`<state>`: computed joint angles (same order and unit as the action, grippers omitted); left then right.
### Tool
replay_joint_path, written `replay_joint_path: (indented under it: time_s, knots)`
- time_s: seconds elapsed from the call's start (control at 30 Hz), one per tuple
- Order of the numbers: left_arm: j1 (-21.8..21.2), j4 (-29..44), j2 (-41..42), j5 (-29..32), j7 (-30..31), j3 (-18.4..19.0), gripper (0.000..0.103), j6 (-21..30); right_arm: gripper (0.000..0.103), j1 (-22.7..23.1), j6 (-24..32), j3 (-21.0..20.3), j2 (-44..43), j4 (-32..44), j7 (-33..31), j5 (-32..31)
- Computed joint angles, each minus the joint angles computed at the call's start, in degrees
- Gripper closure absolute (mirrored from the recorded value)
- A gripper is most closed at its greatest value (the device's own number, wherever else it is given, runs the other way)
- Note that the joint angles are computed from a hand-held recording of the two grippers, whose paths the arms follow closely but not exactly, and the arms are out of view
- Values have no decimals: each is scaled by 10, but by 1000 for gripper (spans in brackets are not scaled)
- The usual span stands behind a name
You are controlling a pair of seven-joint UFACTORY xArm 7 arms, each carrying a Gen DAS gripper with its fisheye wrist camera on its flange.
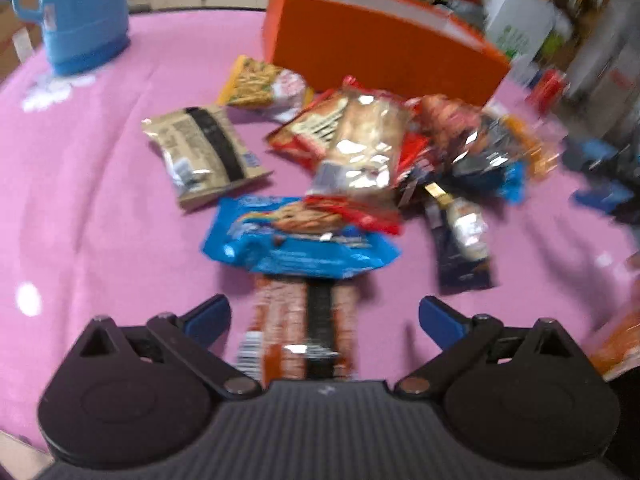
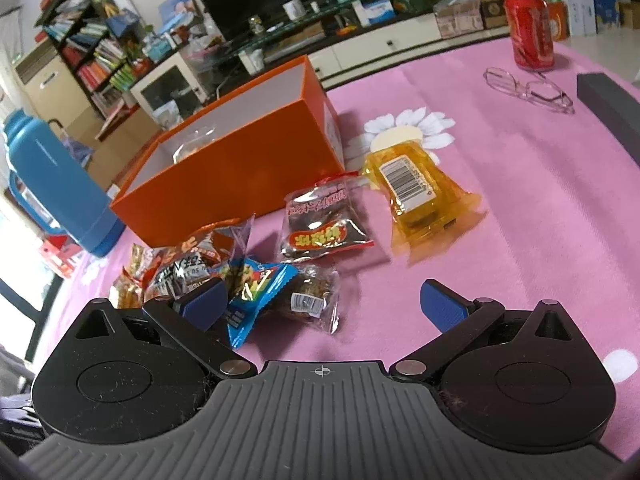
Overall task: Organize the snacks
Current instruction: 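Return both tools to the snack pile, then grasp the amber pastry with right tool while left grasps brown striped bar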
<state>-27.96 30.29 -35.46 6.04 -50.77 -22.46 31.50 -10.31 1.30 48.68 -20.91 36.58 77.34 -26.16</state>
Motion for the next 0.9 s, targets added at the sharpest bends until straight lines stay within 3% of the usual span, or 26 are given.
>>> replay_joint_path:
  time_s: [0.23, 0.37, 0.43, 0.53, 0.6, 0.73, 0.77, 0.8, 0.83, 0.87, 0.9]
  knots:
    - [19, 28, 38, 62, 14, -25, 4, 25, 9, -1, 11, -15, -27, -16, -8, 2]
    - [34, 29, 43, 99, -6, -45, 2, 21, 9, -72, 81, 28, -8, 31, -37, -71]
    - [35, 29, 46, 106, -16, -45, 2, 17, 10, -112, 78, 51, 31, 61, -37, -122]
    - [35, 27, 47, 116, -22, -44, 2, 11, 32, -193, 145, 126, 119, 132, 2, -231]
    - [35, 25, 47, 123, -26, -46, 2, 8, 38, -216, 194, 153, 180, 165, 57, -312]
    - [39, 27, 50, 133, -35, -48, 2, 4, 41, -177, 244, 132, 256, 193, 81, -376]
    - [40, 27, 51, 136, -38, -49, 4, 3, 46, -159, 268, 123, 269, 201, 92, -405]
    - [41, 25, 48, 140, -42, -50, 7, 0, 61, -140, 289, 114, 278, 208, 91, -423]
    - [43, 23, 44, 143, -46, -51, 17, -2, 72, -131, 287, 107, 279, 209, 101, -442]
    - [39, 18, 37, 141, -44, -44, 37, -10, 76, -123, 283, 99, 278, 210, 111, -447]
    - [36, 16, 31, 136, -40, -39, 35, -8, 78, -114, 296, 95, 279, 214, 100, -437]
